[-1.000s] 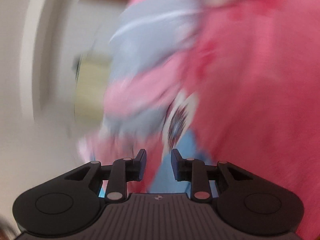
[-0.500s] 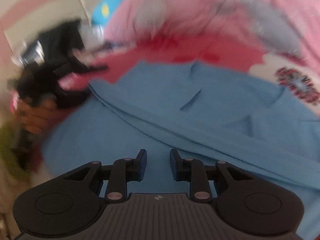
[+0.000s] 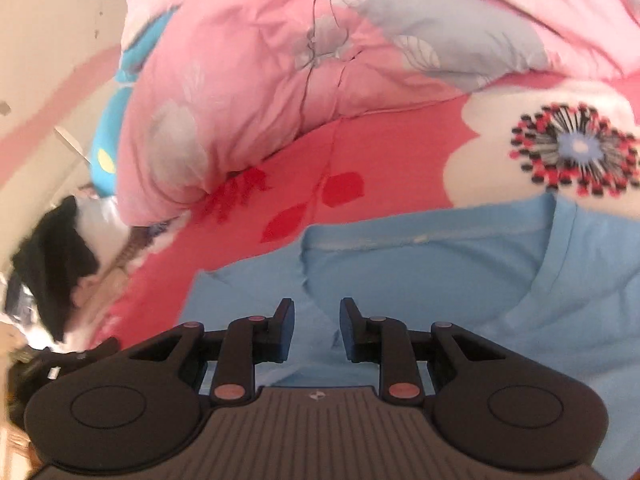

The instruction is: Fold clothes

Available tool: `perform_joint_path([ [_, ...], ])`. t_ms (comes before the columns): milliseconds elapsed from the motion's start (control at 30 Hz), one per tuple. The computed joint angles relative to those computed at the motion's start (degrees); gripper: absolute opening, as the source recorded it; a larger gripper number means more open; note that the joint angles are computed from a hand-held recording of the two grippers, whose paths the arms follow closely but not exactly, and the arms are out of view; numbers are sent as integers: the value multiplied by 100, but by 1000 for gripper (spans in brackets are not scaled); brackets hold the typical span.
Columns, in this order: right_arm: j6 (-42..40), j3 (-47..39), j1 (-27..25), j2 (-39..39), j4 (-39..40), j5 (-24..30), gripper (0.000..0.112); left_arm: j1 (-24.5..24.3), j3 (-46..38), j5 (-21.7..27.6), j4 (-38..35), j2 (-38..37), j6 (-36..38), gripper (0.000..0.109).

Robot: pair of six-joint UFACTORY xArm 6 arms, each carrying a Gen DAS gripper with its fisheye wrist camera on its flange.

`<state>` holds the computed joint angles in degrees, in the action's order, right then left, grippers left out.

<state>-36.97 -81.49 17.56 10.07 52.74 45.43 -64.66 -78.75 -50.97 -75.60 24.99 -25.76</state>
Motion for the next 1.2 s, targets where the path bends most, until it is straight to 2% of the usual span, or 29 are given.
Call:
perform_joint_path([
  [67,-161,192,28,-228,-7,174,27,7,40,-38,67,-2,-185,46],
  [167,-526,285,135,-439,-106,772,28,24,174,-143,278,-14,-637,47],
  [267,-810,274,381,-496,-496,1152,28,40,317,-232,470,-32,-1004,47],
  [400,-405,44,867,-146,-1133,790,28,33,273,-267,446,-7,-873,47],
  [567,289,-324,1039,386,-752,-558,28,12,13,-116,99,38,-99,47],
  [667,494,-327,723,309,0,-346,29,6,-14,-91,63,40,6,47],
  [800,237,396,218,-473,539,-248,29,-12,-152,-62,-117,81,306,47],
  [1033,669,1433,-1001,-1756,-395,-511,34,-36,-373,-65,-383,173,729,47],
  [1133,1095,1570,-1524,-1839,-810,-522,34,-47,-502,-61,-537,231,1000,47],
  [1200,1358,1423,-1814,-1632,-896,-161,34,-61,-685,-27,-750,287,1445,47],
])
